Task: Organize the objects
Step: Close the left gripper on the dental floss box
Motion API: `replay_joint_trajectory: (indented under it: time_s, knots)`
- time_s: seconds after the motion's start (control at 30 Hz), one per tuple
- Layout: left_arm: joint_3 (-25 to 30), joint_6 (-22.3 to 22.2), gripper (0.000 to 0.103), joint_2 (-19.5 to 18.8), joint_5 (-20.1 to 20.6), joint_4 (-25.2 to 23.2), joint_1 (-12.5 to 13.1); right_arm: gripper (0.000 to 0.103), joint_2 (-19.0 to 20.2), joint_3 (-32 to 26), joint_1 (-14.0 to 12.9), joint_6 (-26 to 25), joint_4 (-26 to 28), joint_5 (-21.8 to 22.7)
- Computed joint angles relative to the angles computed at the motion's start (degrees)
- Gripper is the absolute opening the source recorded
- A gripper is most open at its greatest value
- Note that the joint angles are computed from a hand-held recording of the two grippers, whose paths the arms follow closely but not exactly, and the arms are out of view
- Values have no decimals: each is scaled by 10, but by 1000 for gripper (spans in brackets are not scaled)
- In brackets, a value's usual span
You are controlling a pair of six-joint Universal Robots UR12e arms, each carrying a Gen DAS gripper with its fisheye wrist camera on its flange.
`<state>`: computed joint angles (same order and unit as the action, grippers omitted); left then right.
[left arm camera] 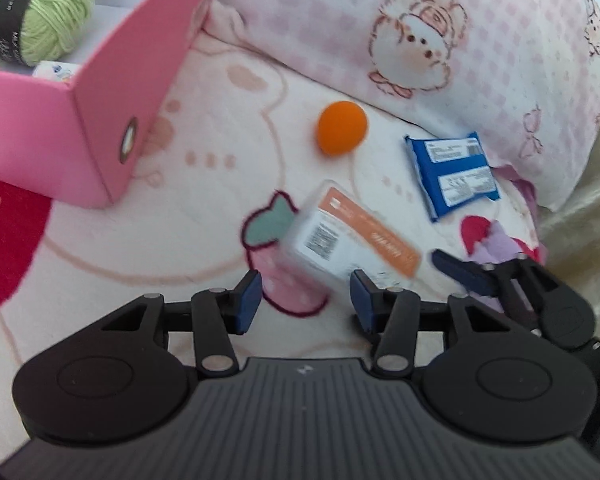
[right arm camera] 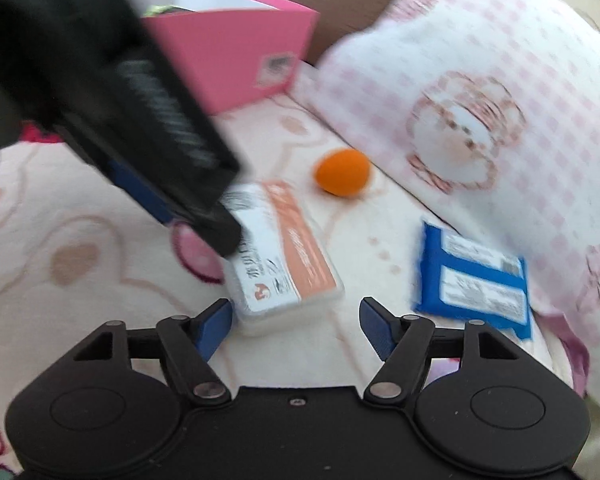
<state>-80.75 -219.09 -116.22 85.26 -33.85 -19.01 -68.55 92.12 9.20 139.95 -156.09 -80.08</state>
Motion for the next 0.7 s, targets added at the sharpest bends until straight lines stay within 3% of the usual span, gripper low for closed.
replay_joint_trajectory:
  time_s: [0.17, 0.23, 0.37, 0.5, 0.63, 0.7]
  knots:
    - [3, 6, 48, -4, 3, 11, 0, 75, 6, -15, -10, 51, 18, 12]
    - [5, 17, 48, -5, 19, 17, -3, 77, 5, -18, -19, 71, 25, 42]
    - [12, 33, 48, -12, 42, 32, -5, 77, 4, -37, -36, 111, 102, 147]
    - [17, 25, 49, -22, 40, 48, -2, 78, 15, -48, -36, 132, 118, 164]
    - [13, -5, 46, -23, -27, 59, 8, 78, 19, -52, -36, 154, 124, 158]
    - [10, -12, 47, -21, -54, 52, 12, 85, 22, -62, -39, 161, 154, 173]
